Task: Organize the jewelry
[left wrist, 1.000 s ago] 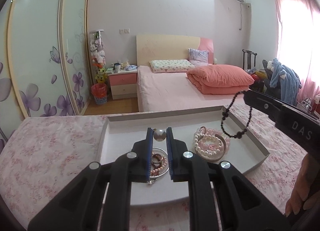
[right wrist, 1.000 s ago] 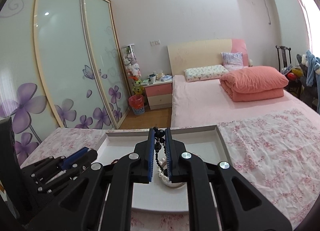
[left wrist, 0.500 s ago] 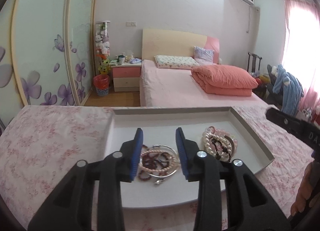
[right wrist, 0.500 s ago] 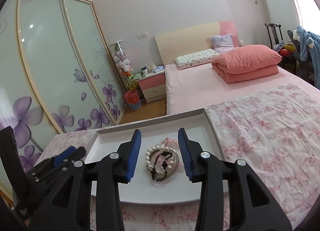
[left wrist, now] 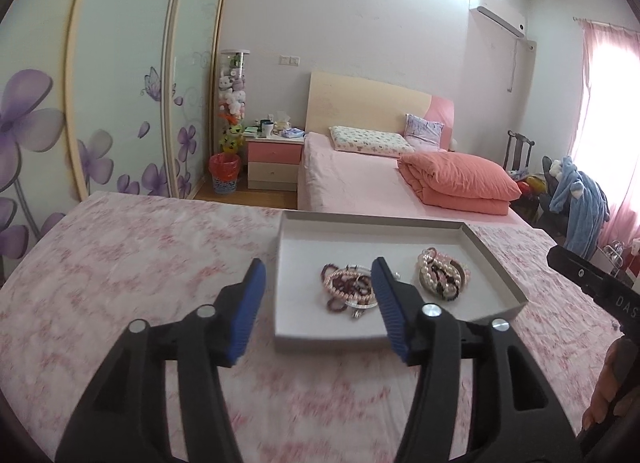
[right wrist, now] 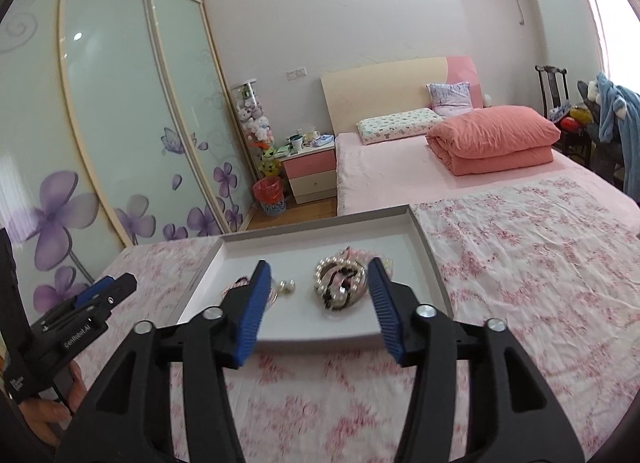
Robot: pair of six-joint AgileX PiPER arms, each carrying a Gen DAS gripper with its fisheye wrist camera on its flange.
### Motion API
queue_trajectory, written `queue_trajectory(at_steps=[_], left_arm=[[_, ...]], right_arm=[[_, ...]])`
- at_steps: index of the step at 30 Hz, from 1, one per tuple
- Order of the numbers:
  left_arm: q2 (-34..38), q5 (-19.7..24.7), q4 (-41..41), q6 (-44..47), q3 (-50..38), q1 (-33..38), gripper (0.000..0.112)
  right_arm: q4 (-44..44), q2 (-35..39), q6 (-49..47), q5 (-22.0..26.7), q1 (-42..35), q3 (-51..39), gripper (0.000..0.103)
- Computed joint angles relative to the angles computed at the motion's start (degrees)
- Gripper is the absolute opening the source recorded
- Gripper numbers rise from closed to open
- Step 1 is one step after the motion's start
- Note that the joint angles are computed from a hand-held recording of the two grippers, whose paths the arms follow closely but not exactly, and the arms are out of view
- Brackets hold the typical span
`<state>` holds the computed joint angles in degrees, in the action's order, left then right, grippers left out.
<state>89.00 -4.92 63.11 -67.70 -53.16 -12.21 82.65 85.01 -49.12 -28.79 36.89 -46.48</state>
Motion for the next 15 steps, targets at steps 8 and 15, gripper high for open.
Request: queue_trajectory(at_steps=[8, 15], left_arm=[[-9.93, -5.25, -1.84, 3.04, 10.14, 4.80, 0.095], [-15.88, -5.95, -13.56, 15.31, 16.18, 4.87, 0.099]], right_arm=[[3.99, -3.85, -2.85, -10.16, 10.12, 3.36, 0.083], [5.01, -5.48, -1.51, -18.12, 16.99, 6.22, 0.101]])
